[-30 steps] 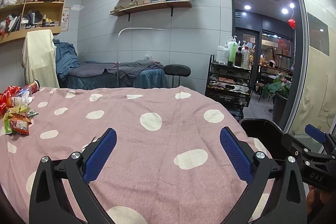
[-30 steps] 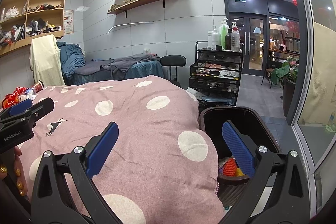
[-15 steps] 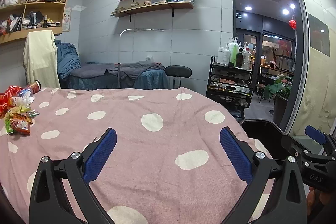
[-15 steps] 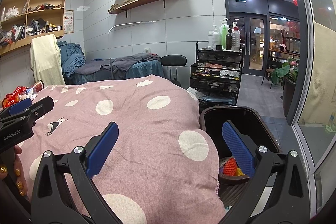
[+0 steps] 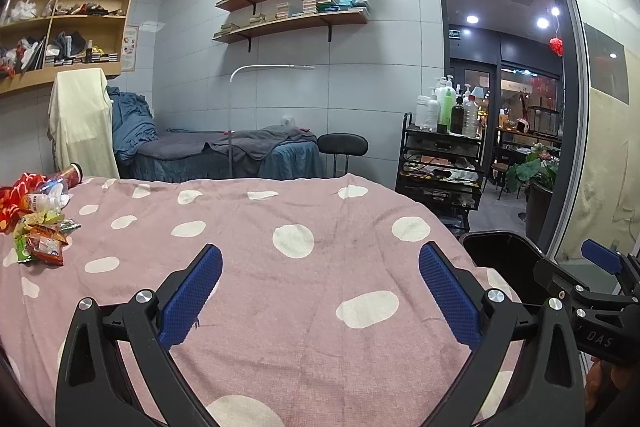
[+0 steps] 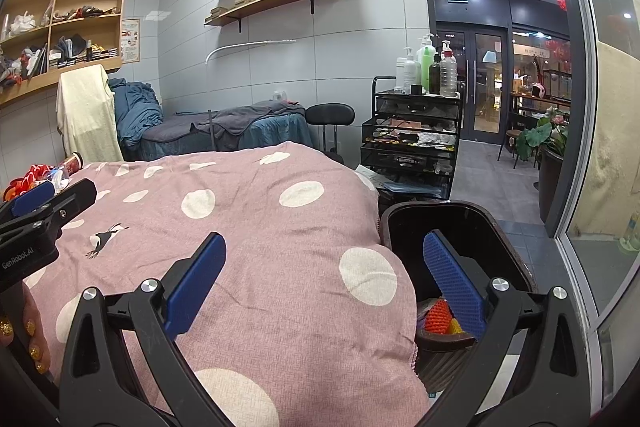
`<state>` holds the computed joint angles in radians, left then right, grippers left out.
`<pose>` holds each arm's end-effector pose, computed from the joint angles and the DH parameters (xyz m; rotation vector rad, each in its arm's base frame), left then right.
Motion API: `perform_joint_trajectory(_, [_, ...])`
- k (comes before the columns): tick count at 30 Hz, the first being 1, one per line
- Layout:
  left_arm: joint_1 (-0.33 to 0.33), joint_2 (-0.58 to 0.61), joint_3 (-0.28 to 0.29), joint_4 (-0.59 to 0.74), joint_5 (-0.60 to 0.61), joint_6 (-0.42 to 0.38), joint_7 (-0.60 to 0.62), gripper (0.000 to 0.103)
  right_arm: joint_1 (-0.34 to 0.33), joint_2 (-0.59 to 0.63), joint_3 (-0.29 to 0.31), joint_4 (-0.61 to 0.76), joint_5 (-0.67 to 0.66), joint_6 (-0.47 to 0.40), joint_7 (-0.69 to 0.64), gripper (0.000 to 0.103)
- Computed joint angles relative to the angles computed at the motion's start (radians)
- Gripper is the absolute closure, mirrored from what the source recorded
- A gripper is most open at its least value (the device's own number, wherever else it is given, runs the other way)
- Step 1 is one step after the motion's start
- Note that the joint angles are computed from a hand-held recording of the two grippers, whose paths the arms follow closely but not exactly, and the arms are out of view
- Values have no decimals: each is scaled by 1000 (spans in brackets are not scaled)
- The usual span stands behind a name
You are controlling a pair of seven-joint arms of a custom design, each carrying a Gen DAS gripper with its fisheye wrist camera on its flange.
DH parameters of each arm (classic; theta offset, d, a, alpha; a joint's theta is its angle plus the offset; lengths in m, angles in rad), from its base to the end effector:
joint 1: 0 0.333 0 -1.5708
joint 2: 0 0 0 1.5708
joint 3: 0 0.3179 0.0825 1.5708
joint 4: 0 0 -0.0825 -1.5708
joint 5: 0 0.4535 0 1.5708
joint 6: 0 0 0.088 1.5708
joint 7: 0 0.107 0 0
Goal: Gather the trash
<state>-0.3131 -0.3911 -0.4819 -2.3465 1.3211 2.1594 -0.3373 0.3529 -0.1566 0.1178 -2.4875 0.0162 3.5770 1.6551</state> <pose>0.3925 -0.3596 0.4886 -1.5892 1.0938 -0.8435 0.4878 0.2476 0.4559 -1.6212 1.1000 -0.6973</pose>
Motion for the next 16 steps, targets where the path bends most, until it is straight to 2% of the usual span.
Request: perform_joint_trajectory(16, [-3,5,4,7,-33,4,3,5,1,0,-3,-1,-6,-4,5,5])
